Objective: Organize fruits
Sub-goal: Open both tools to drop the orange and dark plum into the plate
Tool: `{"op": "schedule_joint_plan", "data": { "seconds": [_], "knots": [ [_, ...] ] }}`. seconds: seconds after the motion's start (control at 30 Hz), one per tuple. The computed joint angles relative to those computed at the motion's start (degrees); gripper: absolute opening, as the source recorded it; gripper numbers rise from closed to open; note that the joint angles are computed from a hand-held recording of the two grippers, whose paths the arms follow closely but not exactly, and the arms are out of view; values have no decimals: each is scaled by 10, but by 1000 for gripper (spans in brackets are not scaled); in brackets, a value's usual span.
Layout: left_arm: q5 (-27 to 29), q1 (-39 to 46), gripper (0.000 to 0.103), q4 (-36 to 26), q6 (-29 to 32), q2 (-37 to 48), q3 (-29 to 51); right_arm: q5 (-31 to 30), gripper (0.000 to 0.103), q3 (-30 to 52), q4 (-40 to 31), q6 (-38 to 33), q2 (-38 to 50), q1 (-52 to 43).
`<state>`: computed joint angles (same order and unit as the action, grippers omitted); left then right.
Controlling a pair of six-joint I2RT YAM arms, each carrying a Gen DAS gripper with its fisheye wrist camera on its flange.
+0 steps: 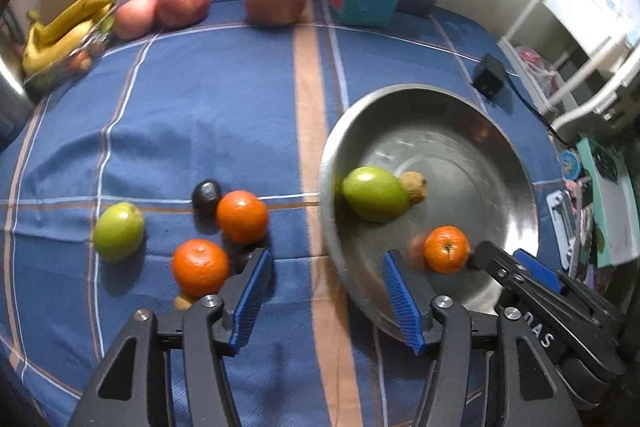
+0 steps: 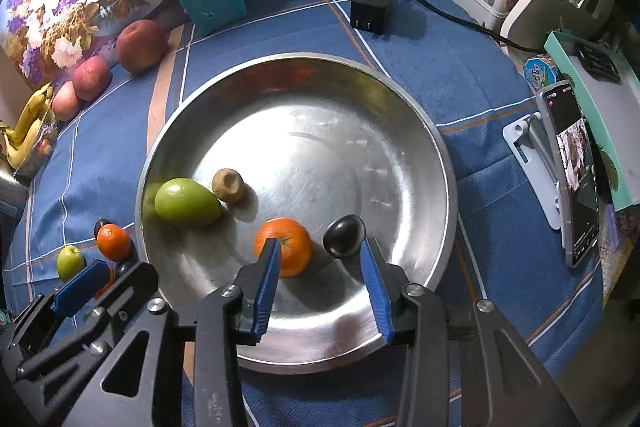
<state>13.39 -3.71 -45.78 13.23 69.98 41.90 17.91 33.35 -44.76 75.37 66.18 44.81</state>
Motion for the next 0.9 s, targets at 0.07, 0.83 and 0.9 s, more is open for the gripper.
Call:
{"op": "schedule_joint_plan", "data": {
  "seconds": [0.07, 0.83, 0.9],
  "knots": [
    [1, 18, 62, -9, -2, 11, 9, -2, 43, 0, 2, -1, 2, 0],
    [0, 177, 87, -8, -2, 58, 53, -4, 42, 15, 17, -24, 30, 19],
    [-20, 173, 101, 2, -7, 62, 49, -8, 42, 15, 20, -29, 34, 17]
  ]
}}
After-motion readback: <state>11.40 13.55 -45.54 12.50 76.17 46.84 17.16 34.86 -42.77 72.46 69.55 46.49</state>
